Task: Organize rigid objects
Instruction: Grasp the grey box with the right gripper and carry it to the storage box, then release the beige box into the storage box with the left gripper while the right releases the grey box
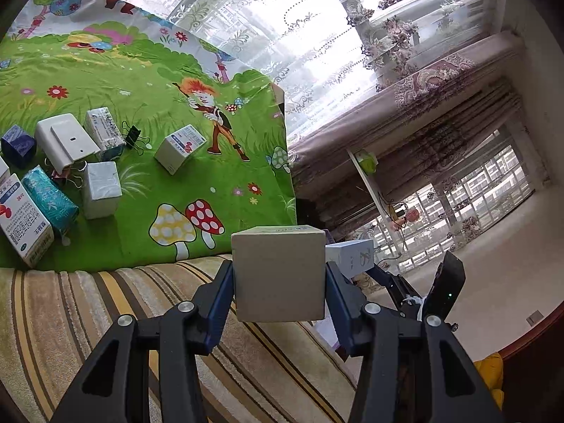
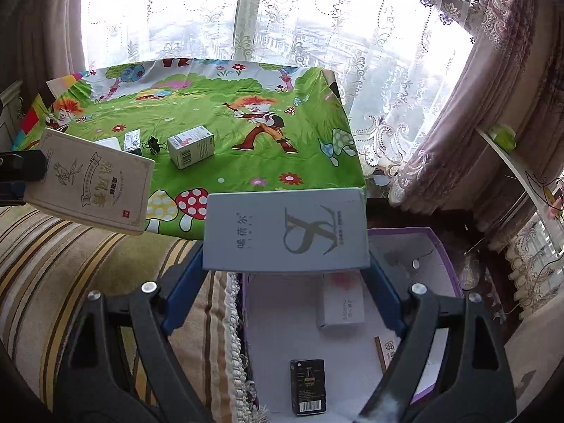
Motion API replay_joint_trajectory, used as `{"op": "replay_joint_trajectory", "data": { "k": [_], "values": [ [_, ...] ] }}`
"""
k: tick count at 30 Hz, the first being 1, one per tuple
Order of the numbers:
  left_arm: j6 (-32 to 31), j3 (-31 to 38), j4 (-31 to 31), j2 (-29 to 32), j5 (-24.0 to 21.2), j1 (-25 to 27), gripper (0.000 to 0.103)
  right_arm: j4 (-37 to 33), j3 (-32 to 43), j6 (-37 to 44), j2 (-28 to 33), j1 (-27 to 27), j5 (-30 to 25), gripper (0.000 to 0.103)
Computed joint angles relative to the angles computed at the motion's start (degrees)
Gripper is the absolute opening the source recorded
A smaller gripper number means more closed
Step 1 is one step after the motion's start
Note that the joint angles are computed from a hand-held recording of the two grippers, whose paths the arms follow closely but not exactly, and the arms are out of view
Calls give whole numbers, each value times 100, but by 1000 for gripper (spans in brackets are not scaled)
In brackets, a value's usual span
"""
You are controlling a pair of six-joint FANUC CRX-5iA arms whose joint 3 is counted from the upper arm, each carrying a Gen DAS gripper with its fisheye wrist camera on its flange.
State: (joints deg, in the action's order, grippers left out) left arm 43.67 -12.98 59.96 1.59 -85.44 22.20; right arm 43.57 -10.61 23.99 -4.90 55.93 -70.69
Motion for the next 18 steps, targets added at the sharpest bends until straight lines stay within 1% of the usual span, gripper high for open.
{"op": "replay_joint_trajectory", "data": {
  "k": [4,8,14,17,18],
  "values": [
    [148,70,-112,43,-68,-270,51,-95,-235,-433,-260,-46,-92,87],
    [399,288,-377,158,-10,-630,51,-253,-381,-778,-430,-159,-112,87],
    [564,575,-724,306,126,-1180,51,-388,-486,-928,-516,-261,-56,87],
    [613,654,-873,376,164,-1363,51,-447,-550,-981,-577,-279,-12,87],
    [616,681,-938,402,156,-1402,54,-458,-568,-1009,-590,-277,-10,87]
  ]
}}
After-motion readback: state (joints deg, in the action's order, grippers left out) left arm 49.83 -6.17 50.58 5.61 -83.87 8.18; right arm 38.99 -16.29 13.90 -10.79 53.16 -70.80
